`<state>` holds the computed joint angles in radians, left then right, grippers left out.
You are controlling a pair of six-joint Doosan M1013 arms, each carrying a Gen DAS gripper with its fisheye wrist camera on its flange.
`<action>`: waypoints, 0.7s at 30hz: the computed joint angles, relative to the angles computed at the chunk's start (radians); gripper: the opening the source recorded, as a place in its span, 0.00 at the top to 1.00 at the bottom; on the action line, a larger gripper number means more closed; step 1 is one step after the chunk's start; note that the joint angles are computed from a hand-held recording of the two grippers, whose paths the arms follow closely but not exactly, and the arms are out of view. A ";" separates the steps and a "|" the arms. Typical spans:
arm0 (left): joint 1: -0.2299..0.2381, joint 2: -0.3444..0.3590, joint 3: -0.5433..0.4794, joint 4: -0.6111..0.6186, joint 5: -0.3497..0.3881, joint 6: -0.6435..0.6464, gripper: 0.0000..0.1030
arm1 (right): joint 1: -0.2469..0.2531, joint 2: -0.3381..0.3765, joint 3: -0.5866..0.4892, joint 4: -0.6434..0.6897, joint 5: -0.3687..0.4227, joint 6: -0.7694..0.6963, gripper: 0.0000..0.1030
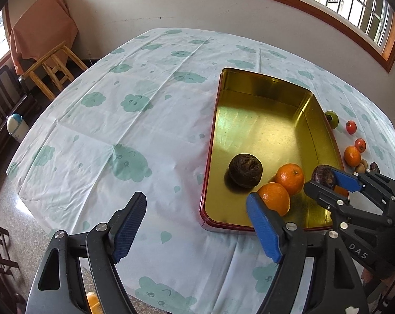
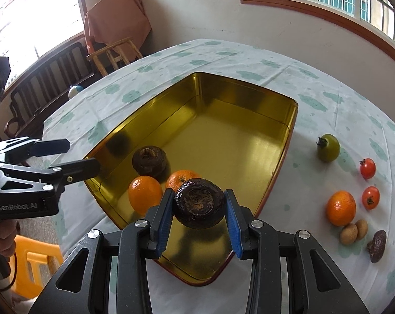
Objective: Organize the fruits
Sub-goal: 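Carry the dark brown fruit into the gold tray and open the right gripper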
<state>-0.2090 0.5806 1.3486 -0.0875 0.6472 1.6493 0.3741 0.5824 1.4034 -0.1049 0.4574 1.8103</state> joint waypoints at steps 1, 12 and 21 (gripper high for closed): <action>0.000 0.000 -0.001 0.002 0.001 -0.003 0.26 | 0.000 0.004 -0.005 0.003 0.006 -0.005 0.62; 0.008 0.001 -0.003 0.011 0.006 -0.021 0.25 | 0.008 0.029 -0.041 -0.017 0.026 -0.009 0.62; 0.007 0.003 -0.005 0.022 0.016 -0.033 0.25 | 0.010 0.036 -0.046 0.021 0.029 -0.037 0.62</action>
